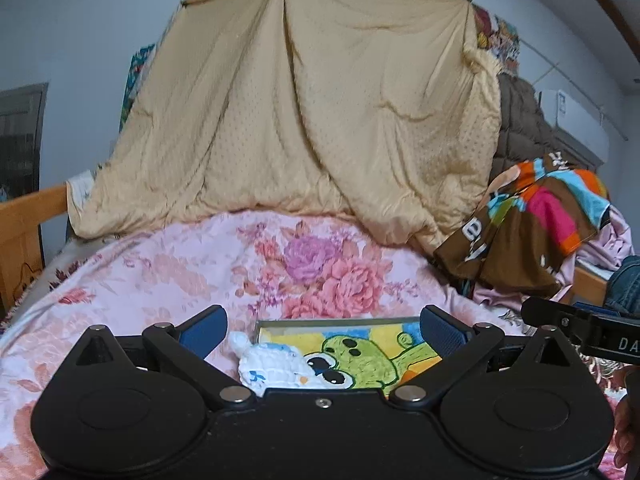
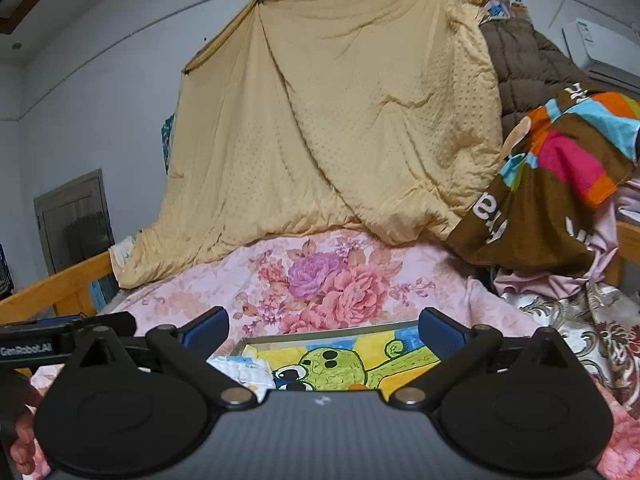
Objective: Organize soft objects
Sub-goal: 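Move both open tools back over the remaining pile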
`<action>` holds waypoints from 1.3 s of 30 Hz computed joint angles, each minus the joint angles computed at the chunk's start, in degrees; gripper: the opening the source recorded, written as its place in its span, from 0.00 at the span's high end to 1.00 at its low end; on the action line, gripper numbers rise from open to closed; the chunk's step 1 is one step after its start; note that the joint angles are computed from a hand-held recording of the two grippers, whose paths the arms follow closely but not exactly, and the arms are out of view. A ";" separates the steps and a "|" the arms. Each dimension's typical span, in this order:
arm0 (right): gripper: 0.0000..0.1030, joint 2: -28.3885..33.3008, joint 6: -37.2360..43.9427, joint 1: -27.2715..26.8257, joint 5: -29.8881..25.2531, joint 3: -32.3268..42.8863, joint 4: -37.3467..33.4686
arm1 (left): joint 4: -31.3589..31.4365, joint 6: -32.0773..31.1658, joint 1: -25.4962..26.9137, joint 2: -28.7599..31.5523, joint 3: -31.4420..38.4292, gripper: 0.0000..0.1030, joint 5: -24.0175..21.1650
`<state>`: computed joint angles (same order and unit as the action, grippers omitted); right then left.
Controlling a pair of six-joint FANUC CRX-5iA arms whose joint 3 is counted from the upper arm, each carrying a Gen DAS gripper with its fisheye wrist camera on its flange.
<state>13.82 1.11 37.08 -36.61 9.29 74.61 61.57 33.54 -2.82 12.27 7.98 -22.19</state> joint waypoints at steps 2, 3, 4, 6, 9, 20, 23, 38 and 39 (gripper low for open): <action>0.00 -1.21 -1.18 0.35 -0.02 -1.54 0.58 | 2.38 -2.85 -0.18 -1.70 -2.28 0.01 0.46; 0.00 -1.77 -1.58 0.56 -0.15 -2.20 0.68 | 2.42 -3.33 0.00 -2.47 -3.03 0.01 0.15; 0.00 -2.31 -1.96 0.77 -0.30 -2.88 0.80 | 2.65 -3.88 0.09 -3.30 -4.02 0.01 0.20; 0.00 -3.42 -3.12 1.18 -0.52 -4.28 1.35 | 2.58 -4.15 0.41 -4.89 -5.81 0.01 0.16; 0.00 -4.96 -4.68 1.89 -0.70 -6.27 1.95 | 1.90 -3.70 1.55 -7.31 -8.49 0.01 -1.20; 0.00 -8.16 -0.78 6.81 -5.08 -9.97 -0.25 | -4.48 1.59 5.77 -13.20 -13.56 0.01 -7.19; 0.00 -8.54 0.29 8.16 -6.41 -10.28 -1.82 | -7.04 3.39 6.92 -14.21 -14.06 0.01 -9.68; 0.00 -9.17 8.36 14.38 -14.17 -9.70 -9.25 | -21.40 17.59 11.02 -16.20 -12.51 0.01 -19.56; 0.00 -9.08 9.34 14.61 -14.62 -9.46 -10.05 | -22.14 18.31 11.22 -16.05 -12.21 0.01 -20.26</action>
